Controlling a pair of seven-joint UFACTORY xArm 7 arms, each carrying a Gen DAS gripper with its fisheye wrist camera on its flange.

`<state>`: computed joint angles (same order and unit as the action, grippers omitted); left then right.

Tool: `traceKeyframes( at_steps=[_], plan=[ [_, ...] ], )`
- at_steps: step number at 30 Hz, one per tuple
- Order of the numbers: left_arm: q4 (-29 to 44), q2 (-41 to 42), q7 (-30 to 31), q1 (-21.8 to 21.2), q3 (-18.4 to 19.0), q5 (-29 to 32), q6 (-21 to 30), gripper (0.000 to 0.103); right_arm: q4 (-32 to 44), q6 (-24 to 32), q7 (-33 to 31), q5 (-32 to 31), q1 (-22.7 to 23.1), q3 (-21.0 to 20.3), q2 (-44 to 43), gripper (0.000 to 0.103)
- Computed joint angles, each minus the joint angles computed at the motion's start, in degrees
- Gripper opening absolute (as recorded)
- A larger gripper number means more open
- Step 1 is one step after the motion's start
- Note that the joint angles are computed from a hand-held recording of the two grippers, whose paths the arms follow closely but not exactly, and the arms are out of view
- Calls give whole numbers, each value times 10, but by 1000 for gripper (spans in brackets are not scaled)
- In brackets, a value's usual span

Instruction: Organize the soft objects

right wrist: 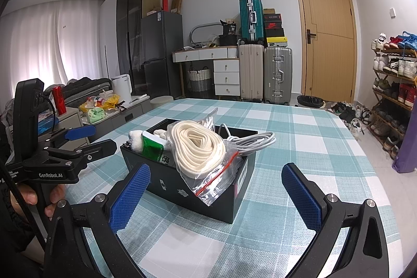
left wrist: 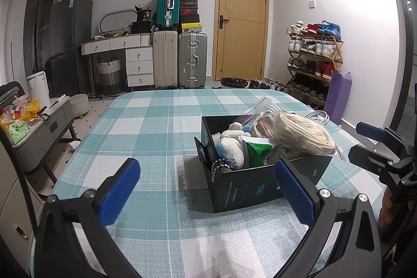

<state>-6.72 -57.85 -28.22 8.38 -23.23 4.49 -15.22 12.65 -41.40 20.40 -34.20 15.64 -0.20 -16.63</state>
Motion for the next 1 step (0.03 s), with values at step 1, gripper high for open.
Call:
traceKeyframes(
  at_steps=[1],
  plan=[
    [0, 3, -1, 3, -3, 0, -5, 103, -1, 0, 0, 1, 0, 1, -1, 103]
  ],
)
